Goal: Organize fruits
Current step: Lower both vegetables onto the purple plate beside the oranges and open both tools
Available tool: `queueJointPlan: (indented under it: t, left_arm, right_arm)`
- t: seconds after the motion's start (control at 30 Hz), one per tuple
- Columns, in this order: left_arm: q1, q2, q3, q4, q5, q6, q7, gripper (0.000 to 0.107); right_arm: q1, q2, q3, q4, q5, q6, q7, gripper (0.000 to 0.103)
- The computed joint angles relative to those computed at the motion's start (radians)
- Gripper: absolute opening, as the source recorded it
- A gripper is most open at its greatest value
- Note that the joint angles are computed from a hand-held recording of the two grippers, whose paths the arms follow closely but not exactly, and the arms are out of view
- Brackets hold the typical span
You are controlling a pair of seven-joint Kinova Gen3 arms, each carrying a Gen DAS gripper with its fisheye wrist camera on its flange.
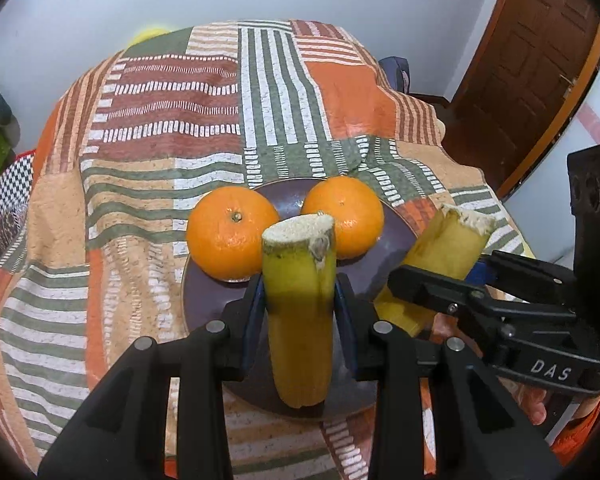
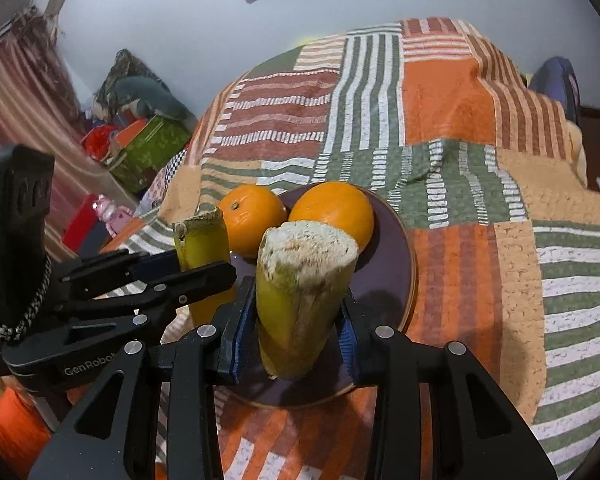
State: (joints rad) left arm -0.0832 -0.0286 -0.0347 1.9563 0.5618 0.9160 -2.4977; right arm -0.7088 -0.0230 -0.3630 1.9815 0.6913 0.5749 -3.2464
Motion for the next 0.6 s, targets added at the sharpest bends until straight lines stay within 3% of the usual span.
queueJointPlan:
  t: [0.2,0.4,0.6]
  left_arm:
    - [0.023,0.028,0.029,-0.007,-0.045,-0.045,0.060,0.034]
    - [0.028,0.033,0.033,0.003,-0.051,-0.053,0.041,0.035]
    - [0.030,0.003,0.024,0.015,-0.071,-0.065,0.043,0.049]
  right_arm:
    - [0.002,0.020,0.014,-0.019,-0.030,0.040,0.026,0.041]
    - [-0.029,0.047,0.022,-0.067,-0.045,0.137,0.087,0.047]
    - [-0.044,0.058,0.037,-0.102,-0.086,0.207,0.150,0.054]
